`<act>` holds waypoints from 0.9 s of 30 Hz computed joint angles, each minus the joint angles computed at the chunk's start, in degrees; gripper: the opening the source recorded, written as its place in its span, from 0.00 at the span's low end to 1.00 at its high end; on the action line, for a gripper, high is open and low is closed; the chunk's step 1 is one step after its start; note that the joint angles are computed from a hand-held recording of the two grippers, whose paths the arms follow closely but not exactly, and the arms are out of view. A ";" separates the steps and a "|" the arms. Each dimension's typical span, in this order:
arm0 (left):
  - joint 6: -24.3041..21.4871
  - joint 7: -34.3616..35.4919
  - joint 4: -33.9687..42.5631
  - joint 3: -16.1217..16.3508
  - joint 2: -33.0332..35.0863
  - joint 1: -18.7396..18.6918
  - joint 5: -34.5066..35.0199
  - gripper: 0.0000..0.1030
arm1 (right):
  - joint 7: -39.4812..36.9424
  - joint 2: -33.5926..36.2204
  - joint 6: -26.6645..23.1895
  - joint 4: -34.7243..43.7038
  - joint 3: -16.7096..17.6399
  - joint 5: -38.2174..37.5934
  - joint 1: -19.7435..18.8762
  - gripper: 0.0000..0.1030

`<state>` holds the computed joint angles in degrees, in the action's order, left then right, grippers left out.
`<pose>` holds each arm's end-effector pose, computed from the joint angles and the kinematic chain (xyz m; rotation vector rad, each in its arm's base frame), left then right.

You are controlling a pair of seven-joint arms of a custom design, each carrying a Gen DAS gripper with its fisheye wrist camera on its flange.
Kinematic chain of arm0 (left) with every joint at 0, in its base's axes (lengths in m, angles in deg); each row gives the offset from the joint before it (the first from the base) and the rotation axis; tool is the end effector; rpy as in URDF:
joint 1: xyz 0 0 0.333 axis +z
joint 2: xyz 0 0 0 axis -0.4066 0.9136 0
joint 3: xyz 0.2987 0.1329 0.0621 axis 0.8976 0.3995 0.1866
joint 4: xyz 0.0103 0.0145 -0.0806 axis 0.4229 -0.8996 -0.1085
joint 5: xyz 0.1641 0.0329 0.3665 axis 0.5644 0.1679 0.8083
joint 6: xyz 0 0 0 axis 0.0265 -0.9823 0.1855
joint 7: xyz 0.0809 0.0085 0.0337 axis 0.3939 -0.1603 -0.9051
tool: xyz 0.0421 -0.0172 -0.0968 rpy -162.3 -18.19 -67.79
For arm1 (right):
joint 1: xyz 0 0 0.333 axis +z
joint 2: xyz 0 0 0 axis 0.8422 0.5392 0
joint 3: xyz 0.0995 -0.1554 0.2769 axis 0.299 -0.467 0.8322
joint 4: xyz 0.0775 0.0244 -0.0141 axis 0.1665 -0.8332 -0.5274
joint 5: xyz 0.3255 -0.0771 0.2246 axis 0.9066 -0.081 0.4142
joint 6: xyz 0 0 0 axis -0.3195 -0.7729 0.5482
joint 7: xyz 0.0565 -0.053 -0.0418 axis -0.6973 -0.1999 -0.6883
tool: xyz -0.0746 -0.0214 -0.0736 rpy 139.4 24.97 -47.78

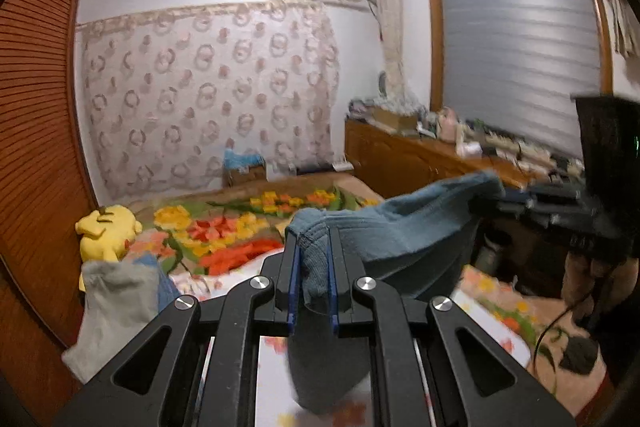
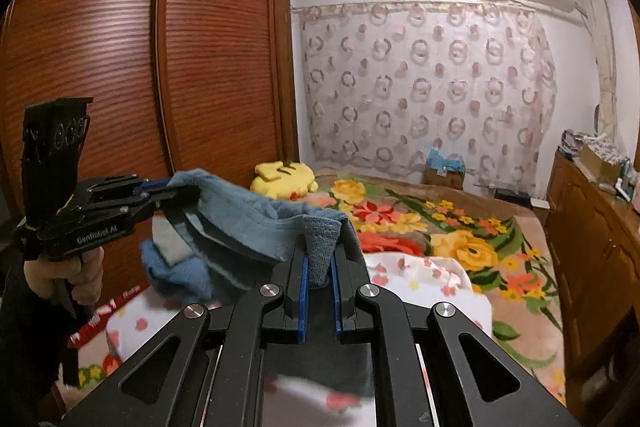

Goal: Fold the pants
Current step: 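Lift the hem with both grippers and fold it over toward the waistband, then lower the folded hem onto the shorts and open both grippers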

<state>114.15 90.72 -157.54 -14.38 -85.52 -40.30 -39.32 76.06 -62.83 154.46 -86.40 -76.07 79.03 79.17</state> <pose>0.5430 -0.1770 0.6212 -1.0830 1.9332 -1.3439 0.4239 0.1163 0.6843 -1.5822 1.1333 -0.8482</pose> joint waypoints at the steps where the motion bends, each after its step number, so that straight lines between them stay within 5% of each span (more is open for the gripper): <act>1: 0.64 1.25 0.69 -0.02 0.17 -0.23 -0.77 0.12 | 0.35 0.49 0.53 0.41 1.10 -0.48 -1.44 0.09; 7: 1.51 4.19 -4.15 -0.02 -0.59 -0.75 -3.99 0.12 | 0.09 1.42 1.01 -2.75 0.41 -1.06 -0.53 0.09; 18: -0.02 -0.37 -19.92 -1.78 -0.31 -1.73 -3.88 0.12 | -3.79 5.51 -3.44 -11.99 -4.49 7.08 7.59 0.09; 27: -1.04 -1.60 -24.32 -1.01 -2.95 -2.84 -3.56 0.12 | -6.06 5.10 -1.66 -14.43 -7.10 12.91 10.93 0.09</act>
<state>113.12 89.12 -181.87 -15.38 -88.46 -43.14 -42.87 70.00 -57.73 152.80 -100.83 -83.17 91.93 90.10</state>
